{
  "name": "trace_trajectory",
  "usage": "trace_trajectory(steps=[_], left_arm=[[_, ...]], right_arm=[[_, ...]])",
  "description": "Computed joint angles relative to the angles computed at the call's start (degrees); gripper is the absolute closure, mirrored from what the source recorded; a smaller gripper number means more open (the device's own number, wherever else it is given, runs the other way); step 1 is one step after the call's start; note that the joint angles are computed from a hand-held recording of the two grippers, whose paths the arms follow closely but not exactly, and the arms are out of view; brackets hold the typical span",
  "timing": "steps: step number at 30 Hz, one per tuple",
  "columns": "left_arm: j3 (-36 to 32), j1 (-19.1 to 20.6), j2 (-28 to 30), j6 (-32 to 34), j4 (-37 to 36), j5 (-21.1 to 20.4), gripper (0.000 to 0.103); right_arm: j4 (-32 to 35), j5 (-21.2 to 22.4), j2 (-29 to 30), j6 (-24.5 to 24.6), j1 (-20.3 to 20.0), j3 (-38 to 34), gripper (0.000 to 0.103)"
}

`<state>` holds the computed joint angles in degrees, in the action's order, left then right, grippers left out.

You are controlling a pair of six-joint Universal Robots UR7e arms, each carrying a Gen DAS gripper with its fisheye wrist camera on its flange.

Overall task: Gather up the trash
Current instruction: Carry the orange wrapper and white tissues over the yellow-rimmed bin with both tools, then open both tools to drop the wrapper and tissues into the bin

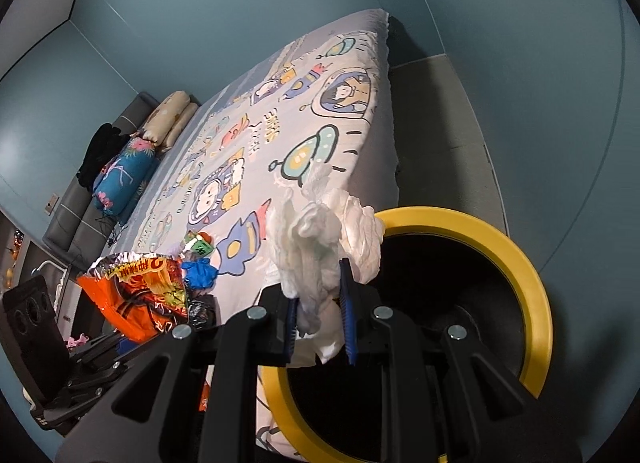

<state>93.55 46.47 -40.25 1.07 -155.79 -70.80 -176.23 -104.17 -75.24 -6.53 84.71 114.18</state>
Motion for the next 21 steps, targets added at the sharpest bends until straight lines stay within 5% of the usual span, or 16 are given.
trace_trajectory(steps=[21], left_arm=[[-5.3,0.9,6.3,-0.6,4.7,-3.4,0.077]], right_arm=[[2.6,-1.0,1.1,2.0,-3.3,-0.5,0.085]])
